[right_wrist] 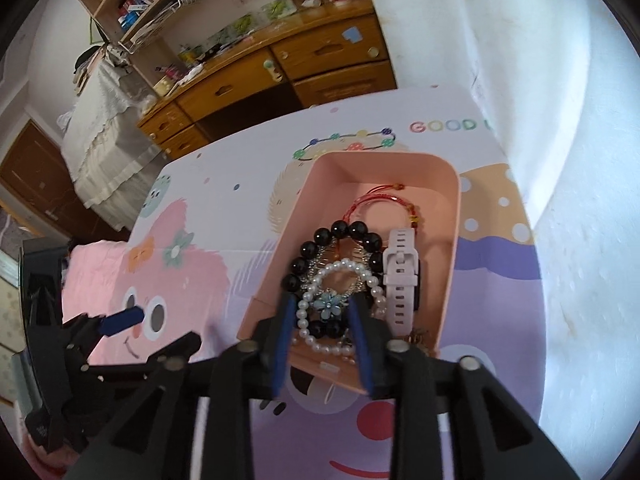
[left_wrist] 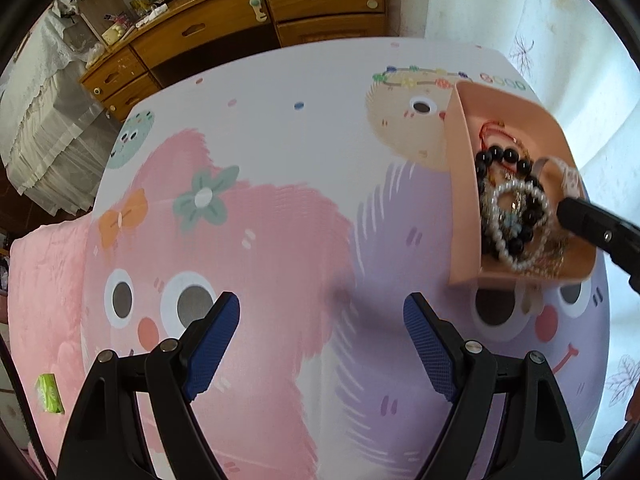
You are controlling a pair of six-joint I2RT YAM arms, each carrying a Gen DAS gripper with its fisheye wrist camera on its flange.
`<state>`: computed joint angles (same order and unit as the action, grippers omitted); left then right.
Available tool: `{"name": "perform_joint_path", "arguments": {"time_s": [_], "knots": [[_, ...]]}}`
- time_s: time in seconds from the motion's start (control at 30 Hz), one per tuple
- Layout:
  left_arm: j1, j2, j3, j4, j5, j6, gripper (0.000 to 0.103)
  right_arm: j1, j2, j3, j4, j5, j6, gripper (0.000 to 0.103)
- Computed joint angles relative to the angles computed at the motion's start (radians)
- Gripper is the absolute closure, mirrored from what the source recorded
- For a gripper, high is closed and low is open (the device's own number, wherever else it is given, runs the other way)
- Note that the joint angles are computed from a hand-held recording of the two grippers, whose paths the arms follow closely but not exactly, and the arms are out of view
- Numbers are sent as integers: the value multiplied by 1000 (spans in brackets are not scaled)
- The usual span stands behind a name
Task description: Organize jewelry
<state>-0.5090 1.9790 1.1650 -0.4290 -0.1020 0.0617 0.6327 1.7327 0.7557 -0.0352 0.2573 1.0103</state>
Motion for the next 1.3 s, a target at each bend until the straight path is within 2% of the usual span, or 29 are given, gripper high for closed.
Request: {"name": "perform_joint_path", "arguments": {"time_s": [0.17,0.37,0.47,0.53,0.6,0.67,0.73,0.83,0.97,1.07,1.17,1.3], "knots": [[22,-42,-89,42,13,37,20,79,17,37,-74,71,100,44],[80,-102,-209,81,45,107,20,225,58,98,-162,197,334,39],[132,-145,-271,84,73,156,19,298,109,164,-274,241,484,36],[162,-169,-303,77,73,203,18,343,155,226,-376,235,586,34],[190,-206,-332,57,70,264,17,380,195,286,-480,181,688,34],[237,-269,-368,26,94,339,17,422,228,332,-540,96,779,34],[281,-322,-390,-22,124,393,14,468,245,355,-546,25,839,34],[389,-403,-405,-146,191,487,11,544,293,424,-569,-62,896,34],[574,-574,-438,-297,319,643,11,630,392,641,-757,-138,913,34],[677,-653,-436,-390,335,762,11,672,452,800,-880,-162,924,34],[751,-683,-403,-467,335,828,11,701,456,882,-903,-133,942,34],[818,-661,-304,-554,363,836,11,722,473,1026,-1012,-60,925,29]]}}
